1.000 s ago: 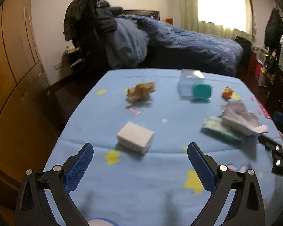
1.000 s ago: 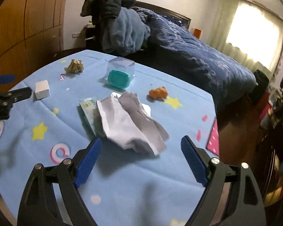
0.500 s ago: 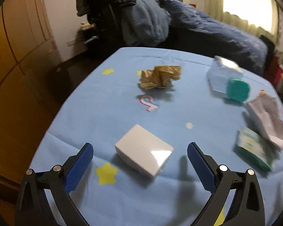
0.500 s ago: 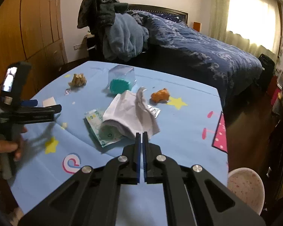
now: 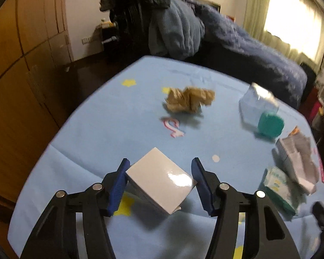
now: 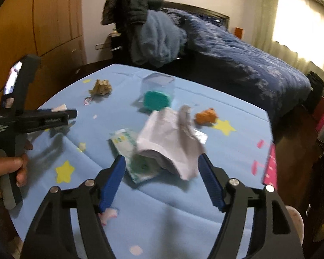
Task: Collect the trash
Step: 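Grasp the crumpled white tissue with the right tool while the left tool holds the box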
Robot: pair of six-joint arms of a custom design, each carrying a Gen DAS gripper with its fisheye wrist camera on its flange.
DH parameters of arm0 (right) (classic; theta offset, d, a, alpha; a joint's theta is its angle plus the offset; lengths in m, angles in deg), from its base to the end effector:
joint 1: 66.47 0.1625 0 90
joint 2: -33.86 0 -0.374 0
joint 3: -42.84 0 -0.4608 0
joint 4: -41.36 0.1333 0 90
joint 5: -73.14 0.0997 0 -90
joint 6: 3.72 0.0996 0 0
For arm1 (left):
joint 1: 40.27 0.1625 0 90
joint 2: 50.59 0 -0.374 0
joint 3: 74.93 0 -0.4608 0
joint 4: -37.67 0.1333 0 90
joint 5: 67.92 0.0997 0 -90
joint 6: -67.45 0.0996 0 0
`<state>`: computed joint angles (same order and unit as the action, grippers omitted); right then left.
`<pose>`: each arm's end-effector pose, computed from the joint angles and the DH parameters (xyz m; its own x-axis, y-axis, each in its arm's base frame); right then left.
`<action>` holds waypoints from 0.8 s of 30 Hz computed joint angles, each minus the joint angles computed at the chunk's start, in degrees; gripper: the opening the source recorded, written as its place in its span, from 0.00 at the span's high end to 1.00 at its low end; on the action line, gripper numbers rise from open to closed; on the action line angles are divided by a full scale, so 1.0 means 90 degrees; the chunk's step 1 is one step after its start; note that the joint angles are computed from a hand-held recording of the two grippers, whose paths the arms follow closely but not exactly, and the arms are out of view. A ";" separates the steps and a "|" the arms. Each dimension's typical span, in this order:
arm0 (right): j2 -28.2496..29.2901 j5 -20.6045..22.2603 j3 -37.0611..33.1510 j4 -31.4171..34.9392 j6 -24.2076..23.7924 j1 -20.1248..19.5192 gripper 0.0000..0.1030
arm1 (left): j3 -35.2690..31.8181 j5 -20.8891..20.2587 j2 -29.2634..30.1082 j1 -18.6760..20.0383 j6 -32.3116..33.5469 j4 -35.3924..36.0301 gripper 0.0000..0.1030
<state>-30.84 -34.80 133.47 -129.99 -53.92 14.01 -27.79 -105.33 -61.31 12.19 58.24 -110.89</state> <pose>-0.0160 -0.7161 0.3274 -0.6459 -0.1692 0.7445 -0.6286 0.6713 -0.3927 -0.3516 -0.8061 -0.0600 -0.7459 0.0135 -0.6659 0.4508 0.7462 -0.4898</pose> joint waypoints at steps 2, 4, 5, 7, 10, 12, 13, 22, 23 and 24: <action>0.0256 -0.0160 -0.0181 -0.0156 -0.0186 0.0066 0.32 | 0.0330 -0.0090 -0.0238 -0.0018 0.0063 -0.0334 0.43; 0.0478 -0.0339 -0.0360 -0.0243 -0.0326 0.0114 0.36 | 0.0677 -0.0162 -0.0497 -0.0051 0.0150 -0.0664 0.43; 0.0558 -0.0417 -0.0449 -0.0220 -0.0337 0.0125 0.55 | 0.0822 -0.0194 -0.0599 -0.0069 0.0219 -0.0825 0.43; 0.0584 -0.0408 -0.0598 0.0126 0.0000 0.0091 0.75 | 0.1047 -0.0280 -0.0763 -0.0099 0.0341 -0.1085 0.43; 0.0446 -0.0192 -0.0501 -0.0068 0.0227 0.0032 0.77 | 0.1317 -0.0450 -0.0949 -0.0138 0.0545 -0.1399 0.43; 0.0276 -0.0046 -0.0367 -0.0172 0.0373 -0.0003 0.81 | 0.1363 -0.0538 -0.0986 -0.0155 0.0612 -0.1450 0.43; 0.0169 0.0030 -0.0289 -0.0188 0.0463 -0.0024 0.85 | 0.1438 -0.0609 -0.1037 -0.0166 0.0628 -0.1488 0.43; -0.0828 0.0682 0.0523 -0.0261 0.1099 -0.0263 0.93 | 0.1764 -0.1312 -0.1174 -0.0370 0.0991 -0.1663 0.42; -0.0947 0.0771 0.0625 -0.0250 0.1155 -0.0295 0.93 | 0.1832 -0.1438 -0.1203 -0.0395 0.1085 -0.1742 0.42; -0.1081 0.0870 0.0747 -0.0256 0.1206 -0.0329 0.93 | 0.1869 -0.1501 -0.1214 -0.0419 0.1157 -0.1787 0.42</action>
<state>-40.57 -26.96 140.19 -132.30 -43.06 11.05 -10.97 -118.84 -72.24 8.42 68.65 -126.98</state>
